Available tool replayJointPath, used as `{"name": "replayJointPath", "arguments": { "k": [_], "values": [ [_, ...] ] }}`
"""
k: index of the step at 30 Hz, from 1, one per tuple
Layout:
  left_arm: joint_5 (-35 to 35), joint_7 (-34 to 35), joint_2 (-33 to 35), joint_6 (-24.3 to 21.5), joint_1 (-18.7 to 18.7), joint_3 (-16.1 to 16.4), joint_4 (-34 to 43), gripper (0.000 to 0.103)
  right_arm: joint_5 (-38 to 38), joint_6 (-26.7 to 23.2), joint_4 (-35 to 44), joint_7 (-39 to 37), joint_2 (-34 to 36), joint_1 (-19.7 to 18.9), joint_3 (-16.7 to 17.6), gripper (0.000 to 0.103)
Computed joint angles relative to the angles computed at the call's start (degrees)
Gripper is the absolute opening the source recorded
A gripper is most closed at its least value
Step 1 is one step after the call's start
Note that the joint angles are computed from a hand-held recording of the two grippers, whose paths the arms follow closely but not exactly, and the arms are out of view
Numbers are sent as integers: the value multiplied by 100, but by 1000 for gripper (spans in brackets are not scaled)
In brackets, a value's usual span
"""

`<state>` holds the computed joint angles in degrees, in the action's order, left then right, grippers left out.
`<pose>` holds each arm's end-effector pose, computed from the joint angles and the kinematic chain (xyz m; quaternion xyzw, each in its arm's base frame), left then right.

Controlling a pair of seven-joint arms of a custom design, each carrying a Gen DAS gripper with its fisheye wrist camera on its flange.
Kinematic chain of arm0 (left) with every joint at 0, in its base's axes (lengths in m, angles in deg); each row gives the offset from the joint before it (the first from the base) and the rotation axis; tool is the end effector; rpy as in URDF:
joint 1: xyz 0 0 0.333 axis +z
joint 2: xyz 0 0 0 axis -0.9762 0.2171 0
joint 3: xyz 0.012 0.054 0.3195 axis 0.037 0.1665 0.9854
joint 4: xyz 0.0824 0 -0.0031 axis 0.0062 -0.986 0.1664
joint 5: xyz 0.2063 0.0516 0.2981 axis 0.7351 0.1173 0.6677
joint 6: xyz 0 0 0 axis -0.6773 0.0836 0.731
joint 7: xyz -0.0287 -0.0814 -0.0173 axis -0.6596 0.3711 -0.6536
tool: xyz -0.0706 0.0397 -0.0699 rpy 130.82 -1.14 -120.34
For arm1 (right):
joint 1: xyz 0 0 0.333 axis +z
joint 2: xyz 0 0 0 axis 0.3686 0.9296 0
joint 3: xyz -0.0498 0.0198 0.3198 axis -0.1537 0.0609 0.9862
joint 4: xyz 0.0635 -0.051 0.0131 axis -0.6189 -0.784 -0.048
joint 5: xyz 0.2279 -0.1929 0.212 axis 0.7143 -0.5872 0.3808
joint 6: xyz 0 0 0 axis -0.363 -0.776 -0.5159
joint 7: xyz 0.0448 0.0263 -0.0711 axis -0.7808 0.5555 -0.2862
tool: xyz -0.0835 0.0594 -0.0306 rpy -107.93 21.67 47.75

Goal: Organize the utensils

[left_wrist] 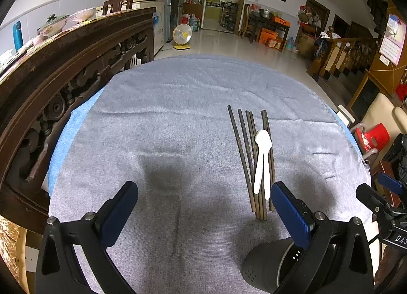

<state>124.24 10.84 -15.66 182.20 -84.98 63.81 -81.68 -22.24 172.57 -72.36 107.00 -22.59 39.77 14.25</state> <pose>0.4837 -0.2090 0.5007 -0.7356 0.5841 -0.2494 0.2357 0.3801 0.0934 0.5579 -0.7699 0.4851 -0.2543 0.3275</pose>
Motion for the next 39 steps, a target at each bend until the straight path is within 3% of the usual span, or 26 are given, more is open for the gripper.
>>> {"name": "replayJointPath", "arguments": {
  "k": [6,12,17,21,25,31,36,39],
  "values": [
    [-94,-52,41,273,68,77,-133,103,448,-533,318,-301,231,307,-400,103],
    [-593,256,156,440,120,194,-258,103,1503,-1893,1290,-861,914,457,-863,102],
    [-895,509,248,301,115,229,-258,103,2525,-3303,2465,-1225,1908,443,-1150,81],
    [-1243,797,352,385,101,281,-263,103,2956,-4044,3336,-1105,2760,230,-1053,75],
    [-1219,915,506,314,114,329,-157,103,2645,-4298,4153,-508,3462,-6,-745,60],
    [-1391,1051,622,356,134,417,-172,103,2006,-4598,5458,309,4446,-212,-256,50],
    [-1565,1255,665,269,159,465,-142,103,840,-4797,6230,1035,4984,-122,28,37],
    [-1587,1300,723,384,180,493,-113,103,149,-4769,6309,1325,5033,-57,153,36]
  ]
}}
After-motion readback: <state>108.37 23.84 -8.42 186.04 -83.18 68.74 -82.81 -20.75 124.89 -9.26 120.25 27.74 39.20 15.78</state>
